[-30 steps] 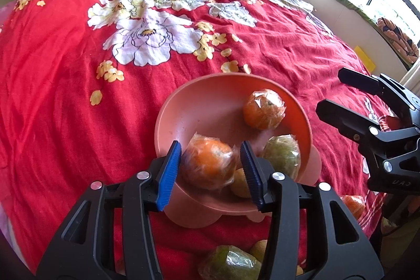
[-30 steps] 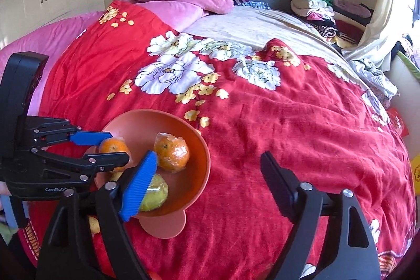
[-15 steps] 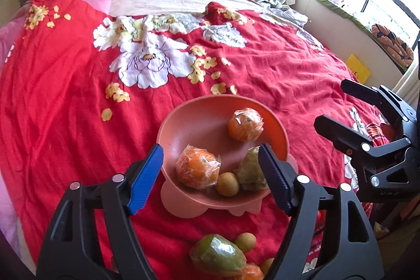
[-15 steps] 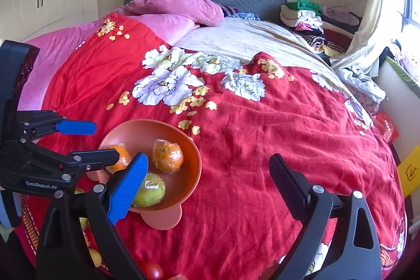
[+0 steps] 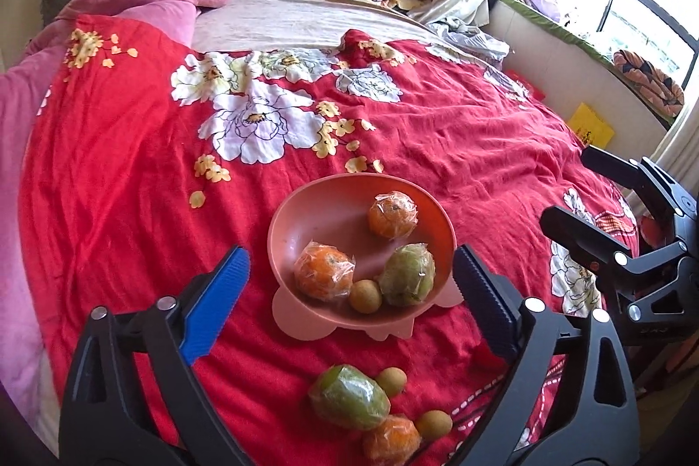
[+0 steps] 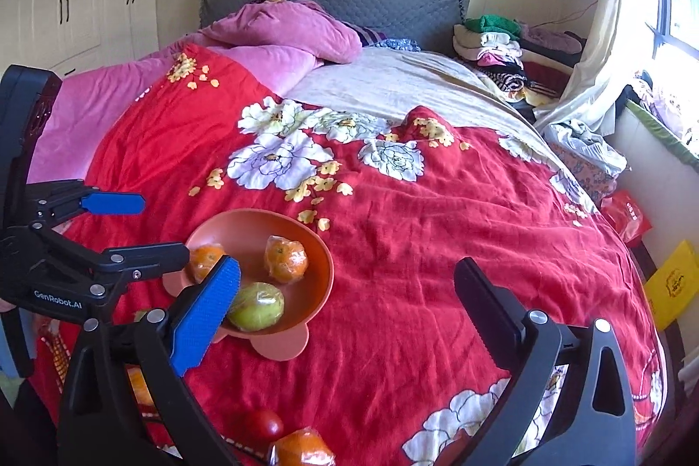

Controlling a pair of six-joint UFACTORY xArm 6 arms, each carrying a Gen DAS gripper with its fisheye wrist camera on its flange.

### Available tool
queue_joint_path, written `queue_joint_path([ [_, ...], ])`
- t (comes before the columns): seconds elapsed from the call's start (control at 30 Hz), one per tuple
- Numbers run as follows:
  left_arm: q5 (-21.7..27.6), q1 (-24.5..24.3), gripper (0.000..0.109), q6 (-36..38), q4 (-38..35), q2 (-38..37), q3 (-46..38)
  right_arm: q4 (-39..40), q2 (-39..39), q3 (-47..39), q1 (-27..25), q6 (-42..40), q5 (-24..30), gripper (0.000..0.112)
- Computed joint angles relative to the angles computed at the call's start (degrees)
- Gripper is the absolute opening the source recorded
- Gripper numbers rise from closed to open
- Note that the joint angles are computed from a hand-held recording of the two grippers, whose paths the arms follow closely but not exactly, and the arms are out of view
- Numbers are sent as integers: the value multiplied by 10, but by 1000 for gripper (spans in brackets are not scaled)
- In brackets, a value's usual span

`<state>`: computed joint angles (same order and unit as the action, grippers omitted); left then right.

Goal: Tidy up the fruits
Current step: 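Move both open grippers back from the bowl toward the loose fruits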

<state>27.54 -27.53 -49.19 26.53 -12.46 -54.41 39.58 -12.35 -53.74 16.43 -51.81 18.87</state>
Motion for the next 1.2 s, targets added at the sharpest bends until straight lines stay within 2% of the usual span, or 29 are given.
queue_joint_path([
  [0.13,8,-1,93,-19,13,-16,8,7,-15,6,-4,3,21,98],
  [0.33,15,-7,93,-43,29,-35,15,3,-39,19,-8,8,45,98],
  [0.6,23,-27,93,-76,46,-65,40,-20,-66,42,-12,21,52,98],
  [0.87,57,-55,93,-117,83,-85,54,-14,-84,60,-22,14,58,98],
  [1.2,123,-91,93,-165,131,-94,61,-8,-105,84,-36,2,70,98],
])
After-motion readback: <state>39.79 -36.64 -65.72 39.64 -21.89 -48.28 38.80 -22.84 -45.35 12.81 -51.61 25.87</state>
